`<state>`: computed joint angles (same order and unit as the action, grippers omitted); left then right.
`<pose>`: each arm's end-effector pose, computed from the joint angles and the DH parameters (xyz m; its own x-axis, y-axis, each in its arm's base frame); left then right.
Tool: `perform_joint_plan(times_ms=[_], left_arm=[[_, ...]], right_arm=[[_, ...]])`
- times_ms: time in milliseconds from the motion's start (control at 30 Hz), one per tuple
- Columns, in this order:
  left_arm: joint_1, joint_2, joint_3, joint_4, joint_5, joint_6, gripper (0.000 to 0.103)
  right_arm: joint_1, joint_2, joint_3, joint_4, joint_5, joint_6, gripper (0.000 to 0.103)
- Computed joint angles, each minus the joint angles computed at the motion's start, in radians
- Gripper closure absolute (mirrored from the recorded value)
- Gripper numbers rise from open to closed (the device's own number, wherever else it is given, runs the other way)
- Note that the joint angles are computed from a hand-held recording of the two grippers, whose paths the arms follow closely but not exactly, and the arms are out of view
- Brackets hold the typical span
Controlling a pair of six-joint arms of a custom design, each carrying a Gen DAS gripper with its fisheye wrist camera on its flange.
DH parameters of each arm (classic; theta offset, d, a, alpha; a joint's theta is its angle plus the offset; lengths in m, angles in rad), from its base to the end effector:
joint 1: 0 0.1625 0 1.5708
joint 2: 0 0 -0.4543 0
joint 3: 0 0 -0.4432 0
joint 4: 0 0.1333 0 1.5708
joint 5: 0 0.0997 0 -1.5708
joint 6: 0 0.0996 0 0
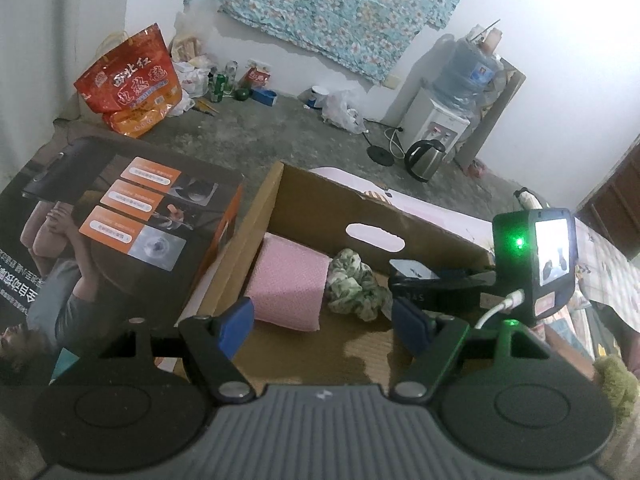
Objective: Organize soft objects
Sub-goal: 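Lower the white yogurt cup into the box and open the right tool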
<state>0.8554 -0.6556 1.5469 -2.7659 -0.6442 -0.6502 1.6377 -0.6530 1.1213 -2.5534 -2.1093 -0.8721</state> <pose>-0.3323 -0.7070 0.0674 -0.8646 -0.2662 -0.4262 0.1288 0.7025 -0.7000 0.1412 -0.8777 0.2131 -0.5172 -0.5401 0.6639 -0.7062 0.7076 0.0255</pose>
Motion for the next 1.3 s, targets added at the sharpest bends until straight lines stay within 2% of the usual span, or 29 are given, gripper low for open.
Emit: perform_joint_plan(times_ms=[200,467,633,800,967,1167,1300], left_arm=[[0.0,0.005,-0.009,0.019,0.0,-0.008,0.026],[-0.003,0.005,-0.004,0.016,-0.002,-0.012,0.026],[-0.016,0.005,0.001,0.017,0.006,-0.006,0.024],[-0.044,0.007,0.009,0.008,0.03,0.012,0.018],[-0.077,0.013,0.02,-0.005,0.045,0.054,0.013],[-0.12,0.024,0.031,-0.021,0.029,0.111,0.007],[-0.146,0.045,0.022,-0.024,0.005,0.149,0.004]], right_arm=[[-0.008,0.006,-0.006,0.026,0.011,0.007,0.043],[0.006,-0.032,0.034,-0.002,0.053,-0.033,0.039],[0.004,-0.087,0.064,0.019,0.113,0.009,0.039],[-0.015,-0.168,0.105,0.051,0.196,0.067,0.038],[-0.063,-0.28,0.153,0.116,0.324,0.158,0.038],[-0.164,-0.447,0.224,0.193,0.5,0.257,0.037],[-0.24,-0.555,0.273,0.225,0.589,0.283,0.036]])
